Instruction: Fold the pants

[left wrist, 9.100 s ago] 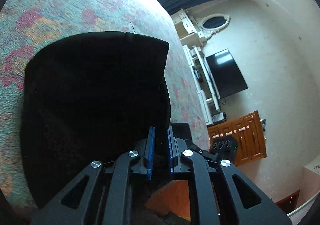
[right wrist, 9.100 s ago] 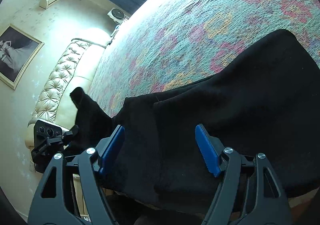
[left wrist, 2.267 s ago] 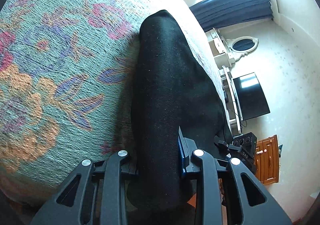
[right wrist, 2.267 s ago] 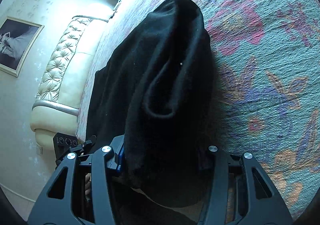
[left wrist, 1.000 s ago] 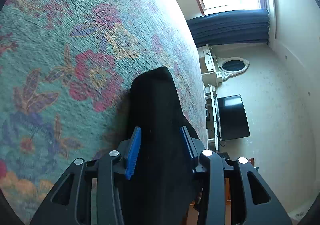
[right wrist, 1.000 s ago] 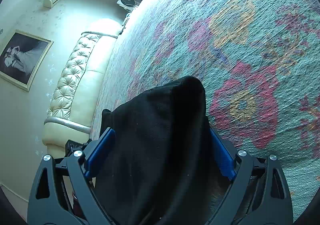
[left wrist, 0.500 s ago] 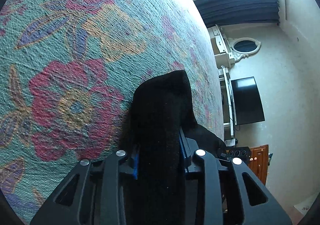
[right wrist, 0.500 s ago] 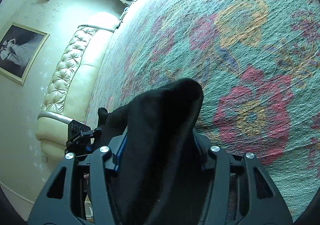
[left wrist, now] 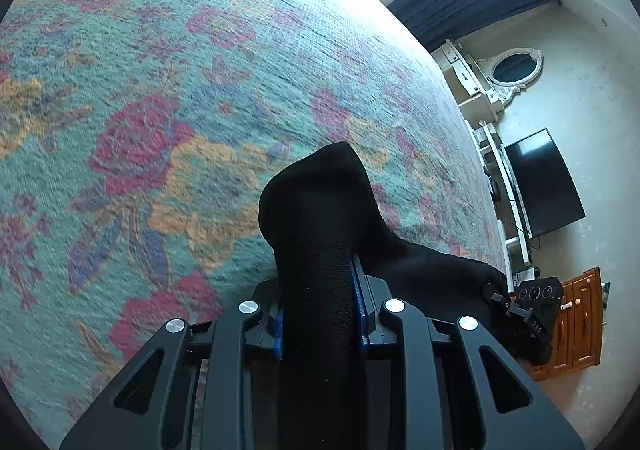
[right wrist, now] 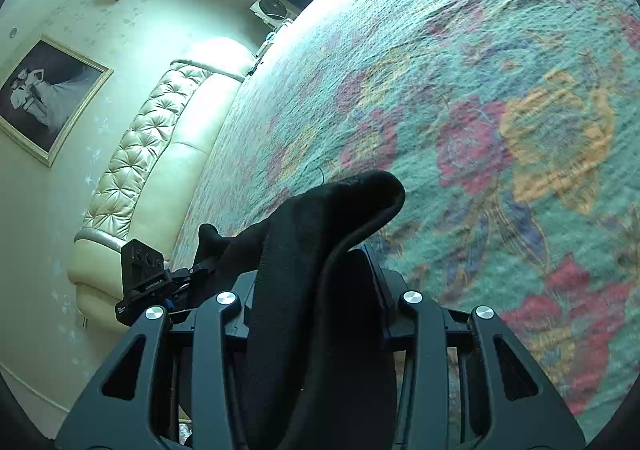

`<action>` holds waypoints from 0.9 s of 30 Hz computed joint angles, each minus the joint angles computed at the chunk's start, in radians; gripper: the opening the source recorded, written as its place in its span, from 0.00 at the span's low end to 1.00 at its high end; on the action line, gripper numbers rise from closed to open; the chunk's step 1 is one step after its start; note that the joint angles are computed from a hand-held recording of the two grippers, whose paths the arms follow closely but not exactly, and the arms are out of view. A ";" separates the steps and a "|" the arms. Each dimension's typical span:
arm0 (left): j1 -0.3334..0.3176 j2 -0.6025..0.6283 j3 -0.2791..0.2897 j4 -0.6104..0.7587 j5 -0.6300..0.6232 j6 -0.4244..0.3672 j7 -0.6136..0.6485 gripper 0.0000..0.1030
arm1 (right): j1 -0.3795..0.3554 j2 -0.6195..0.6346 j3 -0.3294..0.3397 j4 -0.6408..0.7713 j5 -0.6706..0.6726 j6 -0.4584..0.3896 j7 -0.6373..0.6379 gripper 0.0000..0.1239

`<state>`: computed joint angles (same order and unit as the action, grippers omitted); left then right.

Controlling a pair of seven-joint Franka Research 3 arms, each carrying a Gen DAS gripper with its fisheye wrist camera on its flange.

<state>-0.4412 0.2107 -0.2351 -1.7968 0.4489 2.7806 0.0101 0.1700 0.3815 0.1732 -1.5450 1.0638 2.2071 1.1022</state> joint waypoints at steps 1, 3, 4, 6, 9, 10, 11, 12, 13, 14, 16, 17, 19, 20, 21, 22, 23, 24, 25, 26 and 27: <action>0.006 0.002 0.002 0.006 -0.004 -0.008 0.012 0.25 | 0.006 0.027 0.001 0.036 -0.006 -0.001 0.012 0.32; 0.018 0.004 0.004 0.010 -0.012 -0.018 0.036 0.25 | 0.017 0.085 0.006 0.113 -0.027 0.001 0.045 0.32; 0.020 0.005 0.008 0.009 -0.006 -0.021 0.038 0.25 | 0.023 0.114 0.011 0.153 -0.041 0.002 0.064 0.32; 0.030 0.011 0.015 0.017 -0.006 -0.027 0.052 0.25 | 0.032 0.174 0.021 0.236 -0.072 0.001 0.097 0.32; 0.048 0.008 0.019 0.006 -0.015 -0.022 0.076 0.25 | 0.041 0.258 0.038 0.352 -0.119 -0.003 0.148 0.32; 0.054 0.010 0.018 0.005 -0.022 -0.019 0.086 0.25 | 0.043 0.280 0.044 0.382 -0.132 -0.005 0.163 0.32; 0.059 0.011 0.018 0.002 -0.030 -0.013 0.093 0.25 | 0.043 0.305 0.050 0.415 -0.146 -0.011 0.180 0.32; 0.064 0.015 0.017 0.000 -0.037 -0.005 0.103 0.25 | 0.045 0.326 0.055 0.444 -0.158 -0.014 0.195 0.32; 0.055 0.011 0.027 -0.007 -0.020 -0.009 0.077 0.25 | 0.044 0.346 0.061 0.466 -0.167 -0.017 0.205 0.32; 0.057 0.013 0.026 -0.010 -0.020 0.000 0.079 0.25 | 0.042 0.360 0.067 0.482 -0.174 -0.019 0.214 0.32; 0.055 0.008 0.031 -0.031 -0.006 0.023 0.068 0.25 | 0.032 0.378 0.082 0.493 -0.171 -0.020 0.227 0.32; 0.054 0.008 0.034 -0.037 0.003 0.034 0.059 0.25 | 0.024 0.380 0.090 0.487 -0.164 -0.017 0.226 0.32; 0.051 0.008 0.038 -0.044 0.015 0.052 0.042 0.25 | 0.015 0.382 0.101 0.477 -0.154 -0.010 0.219 0.32; 0.051 0.007 0.039 -0.048 0.019 0.058 0.037 0.25 | 0.014 0.383 0.104 0.477 -0.151 -0.008 0.218 0.32; 0.051 0.006 0.039 -0.052 0.021 0.064 0.035 0.25 | 0.012 0.385 0.107 0.476 -0.147 -0.006 0.217 0.32; 0.053 0.000 0.038 -0.063 0.022 0.072 0.033 0.25 | 0.010 0.384 0.109 0.473 -0.145 -0.005 0.215 0.32; 0.053 -0.001 0.038 -0.066 0.023 0.076 0.030 0.25 | 0.008 0.381 0.110 0.467 -0.142 -0.003 0.211 0.32; 0.061 0.001 0.034 -0.064 0.012 0.079 0.043 0.26 | 0.007 0.372 0.112 0.452 -0.138 0.003 0.206 0.32; 0.061 0.000 0.035 -0.067 0.012 0.084 0.041 0.26 | 0.007 0.371 0.112 0.450 -0.136 0.005 0.205 0.32; 0.062 -0.003 0.036 -0.072 0.012 0.088 0.041 0.26 | 0.003 0.367 0.114 0.441 -0.129 0.009 0.197 0.32; 0.072 0.001 0.033 -0.071 0.000 0.094 0.057 0.26 | 0.004 0.367 0.114 0.440 -0.127 0.012 0.194 0.32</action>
<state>-0.3697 0.2115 -0.2022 -1.8678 0.4487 2.8745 0.0671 0.1737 0.7488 0.2871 -1.1052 0.9369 2.2188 1.2960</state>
